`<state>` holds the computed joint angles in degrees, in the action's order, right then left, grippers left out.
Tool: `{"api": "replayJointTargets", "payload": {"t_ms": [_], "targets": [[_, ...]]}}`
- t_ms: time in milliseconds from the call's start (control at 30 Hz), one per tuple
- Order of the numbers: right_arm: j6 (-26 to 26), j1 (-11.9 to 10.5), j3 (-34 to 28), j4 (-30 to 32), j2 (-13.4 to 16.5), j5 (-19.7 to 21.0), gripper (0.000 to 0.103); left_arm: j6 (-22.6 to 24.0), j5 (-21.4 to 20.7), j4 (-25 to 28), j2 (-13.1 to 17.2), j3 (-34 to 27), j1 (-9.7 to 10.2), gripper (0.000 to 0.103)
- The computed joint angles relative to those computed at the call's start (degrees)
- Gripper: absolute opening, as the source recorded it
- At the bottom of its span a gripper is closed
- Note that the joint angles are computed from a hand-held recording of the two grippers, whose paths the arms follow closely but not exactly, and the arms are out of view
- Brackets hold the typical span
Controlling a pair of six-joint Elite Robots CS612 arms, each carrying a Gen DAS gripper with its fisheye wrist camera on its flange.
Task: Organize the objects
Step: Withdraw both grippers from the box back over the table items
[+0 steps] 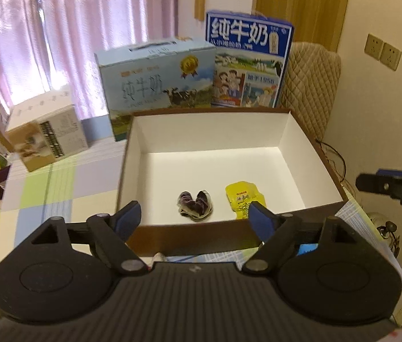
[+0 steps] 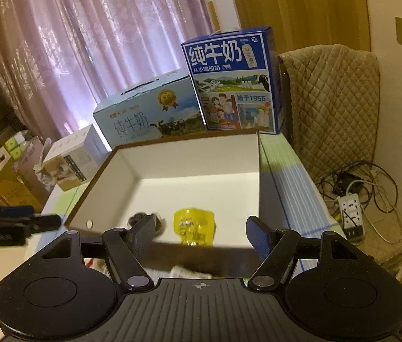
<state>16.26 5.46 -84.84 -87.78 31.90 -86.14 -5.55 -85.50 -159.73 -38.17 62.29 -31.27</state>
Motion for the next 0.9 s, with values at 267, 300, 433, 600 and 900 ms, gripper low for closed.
{"api": "replayJointTargets", "payload": {"t_ms": [267, 300, 433, 600, 900], "targets": [[1.39, 0.85, -5.06, 5.07, 2.54, -0.79, 0.068, -0.66, 3.68, -6.36, -4.57, 9.77, -0.93, 0.081], [1.69, 0.95, -5.51, 5.54, 2.78, -0.77, 0.068, -1.36, 3.28, -6.58, -4.92, 10.56, -0.90, 0.081], [2.14, 1.20, -6.94, 6.65, 3.48, -0.63, 0.068, -3.61, 2.28, -7.40, -6.22, 13.52, -0.88, 0.081], [2.84, 1.65, -8.37, 8.11, 4.22, -1.19, 0.068, -5.86, 2.30, -9.19, -7.37, 16.33, -1.07, 0.081], [3.90, 2.12, -9.54, 10.60, 4.76, -0.31, 0.068, -9.68, 3.31, -10.15, -8.69, 20.05, -1.53, 0.081]]}}
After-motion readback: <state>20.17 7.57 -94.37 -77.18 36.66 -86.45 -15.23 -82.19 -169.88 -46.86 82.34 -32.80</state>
